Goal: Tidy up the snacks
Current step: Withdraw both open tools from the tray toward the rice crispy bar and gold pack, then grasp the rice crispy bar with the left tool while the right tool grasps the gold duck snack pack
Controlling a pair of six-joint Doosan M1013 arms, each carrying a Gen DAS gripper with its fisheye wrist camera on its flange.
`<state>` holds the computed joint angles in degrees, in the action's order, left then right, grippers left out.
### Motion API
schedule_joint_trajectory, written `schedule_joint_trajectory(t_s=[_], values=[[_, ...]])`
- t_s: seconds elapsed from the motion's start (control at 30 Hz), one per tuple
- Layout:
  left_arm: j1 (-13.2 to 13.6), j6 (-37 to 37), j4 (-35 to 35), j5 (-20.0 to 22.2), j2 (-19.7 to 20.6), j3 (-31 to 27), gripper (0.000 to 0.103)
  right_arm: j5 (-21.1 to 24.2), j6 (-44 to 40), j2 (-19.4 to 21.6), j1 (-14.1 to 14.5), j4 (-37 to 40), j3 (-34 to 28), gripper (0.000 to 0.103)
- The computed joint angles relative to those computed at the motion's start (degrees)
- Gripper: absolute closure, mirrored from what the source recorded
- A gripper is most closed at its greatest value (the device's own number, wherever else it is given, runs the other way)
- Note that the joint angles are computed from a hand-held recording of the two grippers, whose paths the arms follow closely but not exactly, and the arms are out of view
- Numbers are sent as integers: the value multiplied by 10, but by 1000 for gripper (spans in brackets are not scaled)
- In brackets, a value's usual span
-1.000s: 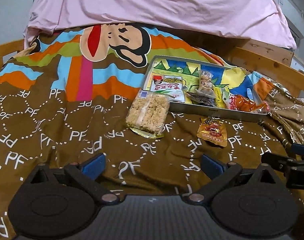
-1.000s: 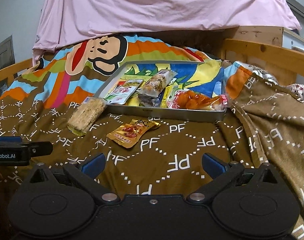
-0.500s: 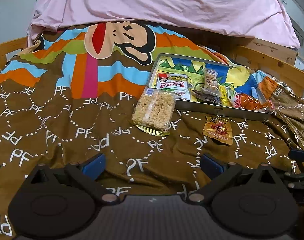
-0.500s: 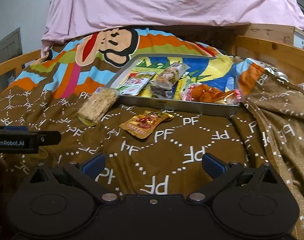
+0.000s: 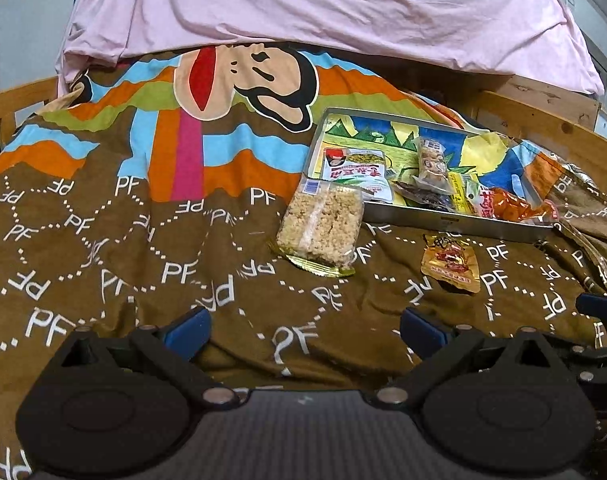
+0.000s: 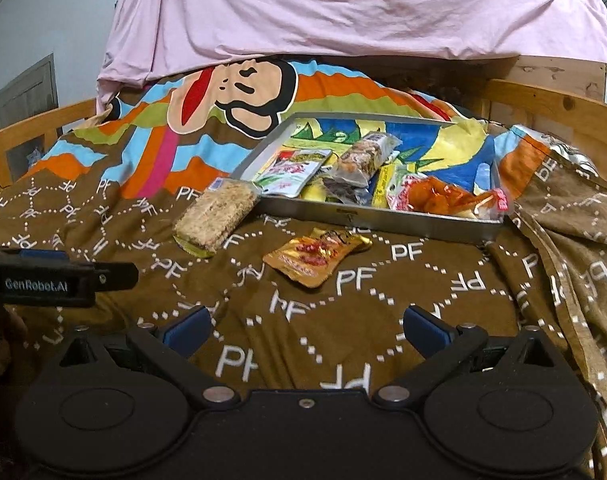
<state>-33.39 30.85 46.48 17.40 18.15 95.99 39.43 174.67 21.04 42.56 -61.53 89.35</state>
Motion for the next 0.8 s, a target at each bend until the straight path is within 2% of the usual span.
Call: schedule_joint_trajectory(t_s=[0.13,0.4,0.63,0.8], values=[[2,5,-8,4,5,-13,1,-5,-8,6,-4,-3,-10,1],[16,72,-69,4,27,-58,1,-11,-40,26,-17,19,-35,1],[27,193,-161,5,57,-104,1,-10,-67,48,-32,44,-63,1],[35,317,-267,11,84,-140,1,2,-80,69,-44,60,-90,1]])
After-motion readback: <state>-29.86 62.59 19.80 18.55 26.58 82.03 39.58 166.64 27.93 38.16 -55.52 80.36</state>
